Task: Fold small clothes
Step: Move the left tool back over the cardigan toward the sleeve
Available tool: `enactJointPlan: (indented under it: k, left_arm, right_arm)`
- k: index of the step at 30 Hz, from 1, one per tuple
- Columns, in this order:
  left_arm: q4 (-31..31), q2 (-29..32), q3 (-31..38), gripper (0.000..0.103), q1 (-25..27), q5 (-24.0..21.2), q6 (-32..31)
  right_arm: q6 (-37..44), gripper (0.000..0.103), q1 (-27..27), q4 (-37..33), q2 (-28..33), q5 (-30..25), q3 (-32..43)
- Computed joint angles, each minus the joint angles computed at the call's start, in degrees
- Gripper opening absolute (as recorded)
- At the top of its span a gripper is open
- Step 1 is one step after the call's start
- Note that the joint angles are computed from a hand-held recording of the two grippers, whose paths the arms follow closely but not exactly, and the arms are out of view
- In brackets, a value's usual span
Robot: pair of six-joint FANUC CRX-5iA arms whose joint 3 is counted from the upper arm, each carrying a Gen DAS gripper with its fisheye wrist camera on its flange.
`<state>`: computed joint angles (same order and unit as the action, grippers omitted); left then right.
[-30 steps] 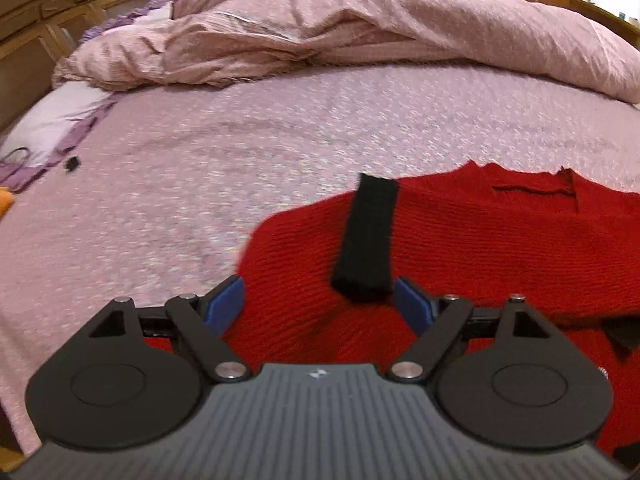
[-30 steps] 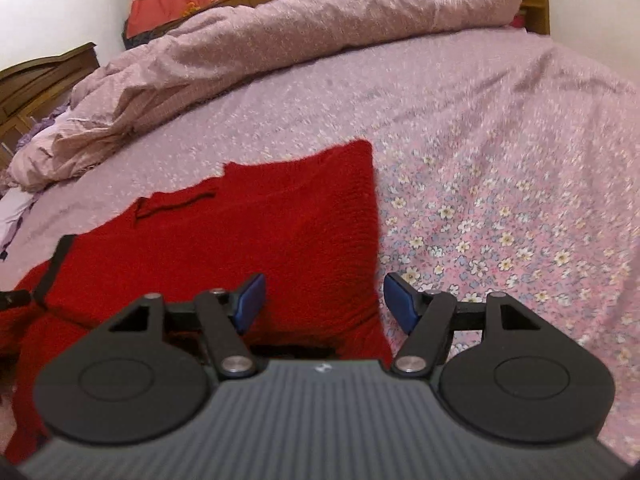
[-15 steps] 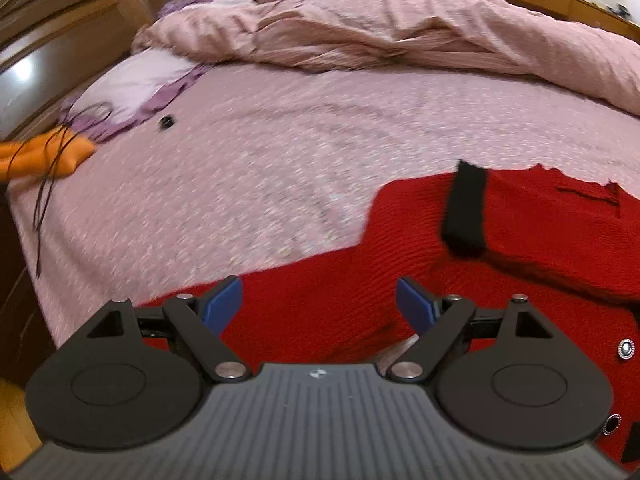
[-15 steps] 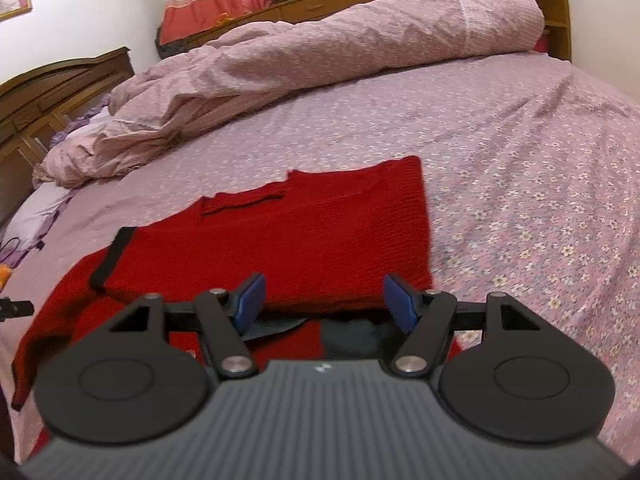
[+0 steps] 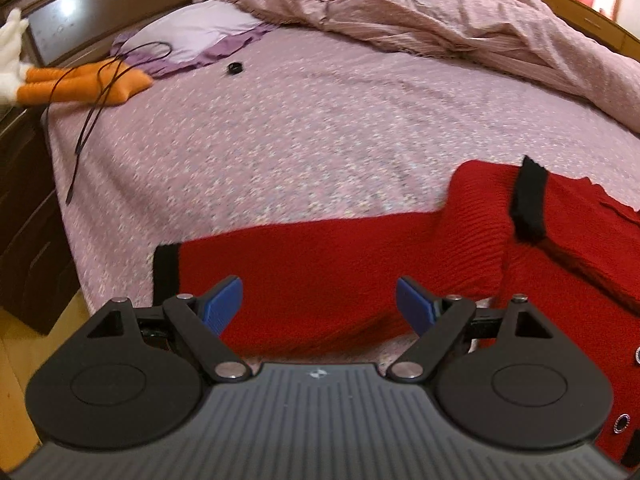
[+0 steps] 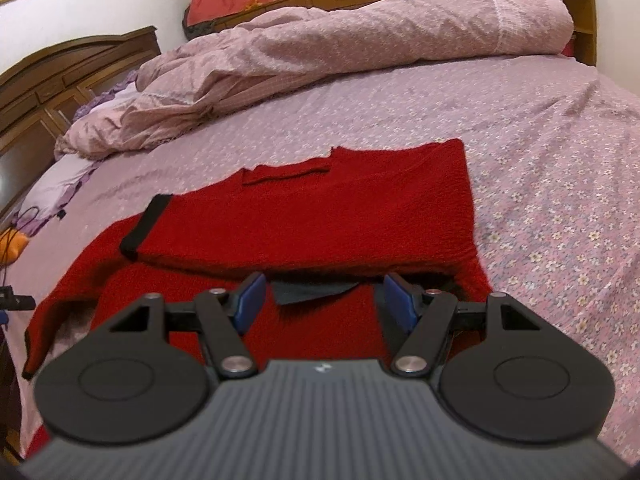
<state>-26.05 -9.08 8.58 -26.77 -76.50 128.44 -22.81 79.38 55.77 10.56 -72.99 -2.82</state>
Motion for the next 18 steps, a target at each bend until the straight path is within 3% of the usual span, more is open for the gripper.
enactJointPlan:
  k: [5,10,18]
  left_arm:
    - [3.18,-1.35,-2.33,0.087,2.22,0.13,3.56]
    - [13.52,-4.83,-8.92,0.090,8.72,5.79,8.09]
    - [17.26,-6.79,-14.06,0.091,12.06,11.27,14.16]
  right_arm:
    - [1.26,0.067,0.13,-0.78,0.83,0.48,1.15]
    - [2.32,0.067,0.23,-1.72,1.55,0.86,2.03]
    - [3.05,0.067,0.46,-2.34,1.96,0.52,2.47]
